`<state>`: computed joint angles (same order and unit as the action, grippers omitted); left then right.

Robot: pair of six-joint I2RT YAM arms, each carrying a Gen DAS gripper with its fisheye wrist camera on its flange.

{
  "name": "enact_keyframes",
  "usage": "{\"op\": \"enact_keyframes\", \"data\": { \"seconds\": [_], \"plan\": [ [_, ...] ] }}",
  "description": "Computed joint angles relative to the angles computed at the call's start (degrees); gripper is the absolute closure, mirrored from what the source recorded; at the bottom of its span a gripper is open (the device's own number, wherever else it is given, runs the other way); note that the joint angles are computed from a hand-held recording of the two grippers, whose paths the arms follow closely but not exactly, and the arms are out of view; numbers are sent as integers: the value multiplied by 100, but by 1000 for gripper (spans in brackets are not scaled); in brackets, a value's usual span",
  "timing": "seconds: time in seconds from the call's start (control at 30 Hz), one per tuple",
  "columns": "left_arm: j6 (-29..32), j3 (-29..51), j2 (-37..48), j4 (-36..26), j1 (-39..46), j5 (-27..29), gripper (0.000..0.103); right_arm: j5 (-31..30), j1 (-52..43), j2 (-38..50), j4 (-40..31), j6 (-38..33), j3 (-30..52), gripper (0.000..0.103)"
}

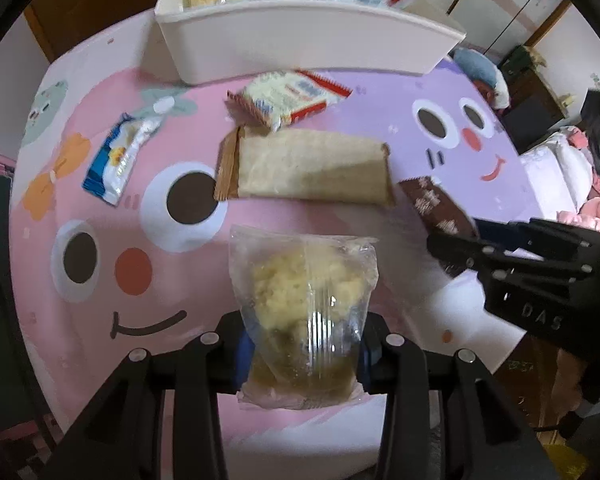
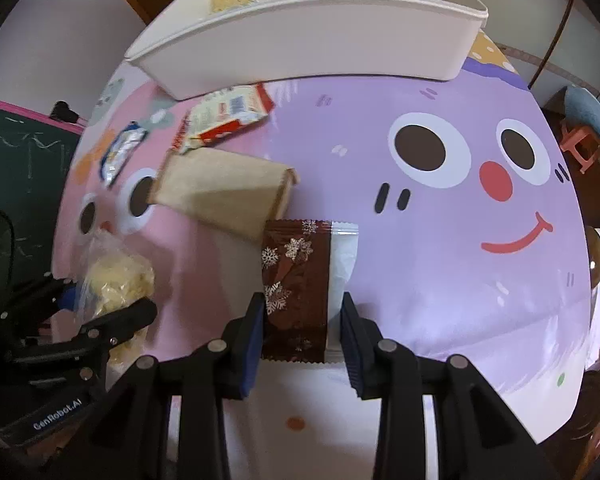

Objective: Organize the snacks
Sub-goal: 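Carry both packets into the white tray and open both tools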

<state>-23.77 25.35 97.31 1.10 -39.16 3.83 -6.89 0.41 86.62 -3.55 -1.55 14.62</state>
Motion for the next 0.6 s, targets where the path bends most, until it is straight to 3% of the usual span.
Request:
{"op": "enact_keyframes", "data": {
  "seconds": [0.33,0.6],
  "plan": [
    [287,576,-1774,-1356,535,97,64,-312,-9,-2185,-1896,-58,563,68],
    [544,1895,-2015,-2401,756,-3,64,-489,-45,-3004,-2855,-70,1765,68]
  ]
}}
